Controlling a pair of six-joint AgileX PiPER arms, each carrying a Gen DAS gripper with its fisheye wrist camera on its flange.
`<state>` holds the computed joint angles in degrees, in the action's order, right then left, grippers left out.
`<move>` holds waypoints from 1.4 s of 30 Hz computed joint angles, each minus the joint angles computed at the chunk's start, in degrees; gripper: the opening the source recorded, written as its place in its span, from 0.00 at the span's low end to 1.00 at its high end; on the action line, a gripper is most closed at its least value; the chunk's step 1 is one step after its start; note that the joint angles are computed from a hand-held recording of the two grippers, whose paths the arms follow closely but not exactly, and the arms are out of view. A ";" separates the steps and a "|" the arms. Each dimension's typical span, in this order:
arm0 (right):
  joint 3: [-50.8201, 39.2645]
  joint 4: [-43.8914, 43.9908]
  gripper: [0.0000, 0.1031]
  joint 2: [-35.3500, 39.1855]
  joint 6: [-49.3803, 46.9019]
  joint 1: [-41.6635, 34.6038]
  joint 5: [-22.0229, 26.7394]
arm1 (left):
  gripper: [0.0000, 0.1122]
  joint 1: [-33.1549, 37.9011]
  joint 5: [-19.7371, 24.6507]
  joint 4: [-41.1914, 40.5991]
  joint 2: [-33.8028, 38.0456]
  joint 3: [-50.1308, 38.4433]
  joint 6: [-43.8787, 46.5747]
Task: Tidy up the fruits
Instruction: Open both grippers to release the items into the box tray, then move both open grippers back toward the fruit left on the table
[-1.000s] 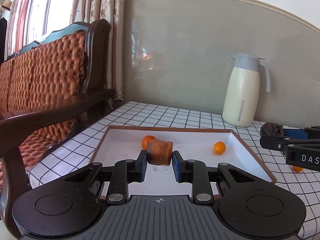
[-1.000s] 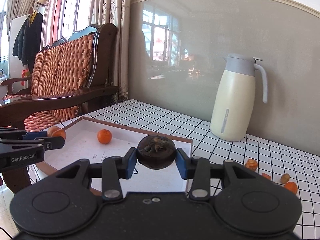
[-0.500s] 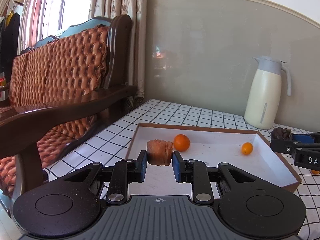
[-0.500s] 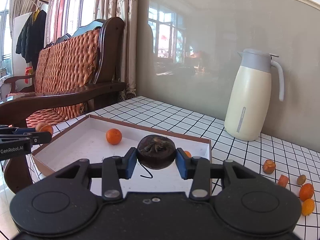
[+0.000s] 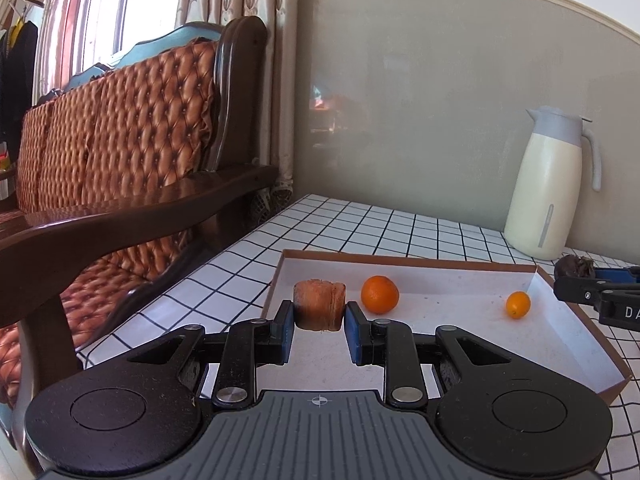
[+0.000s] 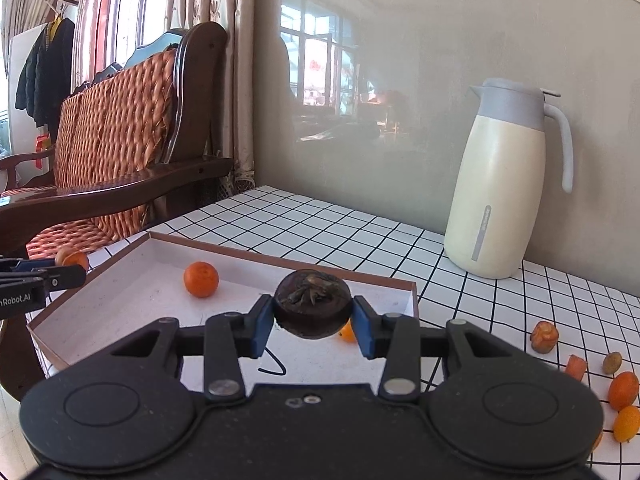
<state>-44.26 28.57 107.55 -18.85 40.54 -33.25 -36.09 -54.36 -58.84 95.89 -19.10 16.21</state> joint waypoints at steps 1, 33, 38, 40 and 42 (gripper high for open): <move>-0.62 -0.30 0.33 0.42 0.13 -0.42 0.59 | 0.24 0.65 0.63 0.58 0.29 -0.61 0.16; -6.02 -2.38 0.94 5.88 1.22 -3.88 1.41 | 0.92 4.66 -2.77 4.17 8.01 -4.34 -2.53; -5.84 -2.41 0.94 5.77 1.64 -4.07 1.73 | 0.92 4.18 -2.53 3.38 7.81 -4.31 -2.23; -5.86 -2.23 0.94 5.75 1.32 -3.99 2.02 | 0.92 3.68 -2.66 2.47 7.91 -4.44 -1.97; -5.71 -1.75 0.94 5.74 0.60 -3.69 1.90 | 0.92 3.53 -2.44 2.03 7.75 -4.48 -1.42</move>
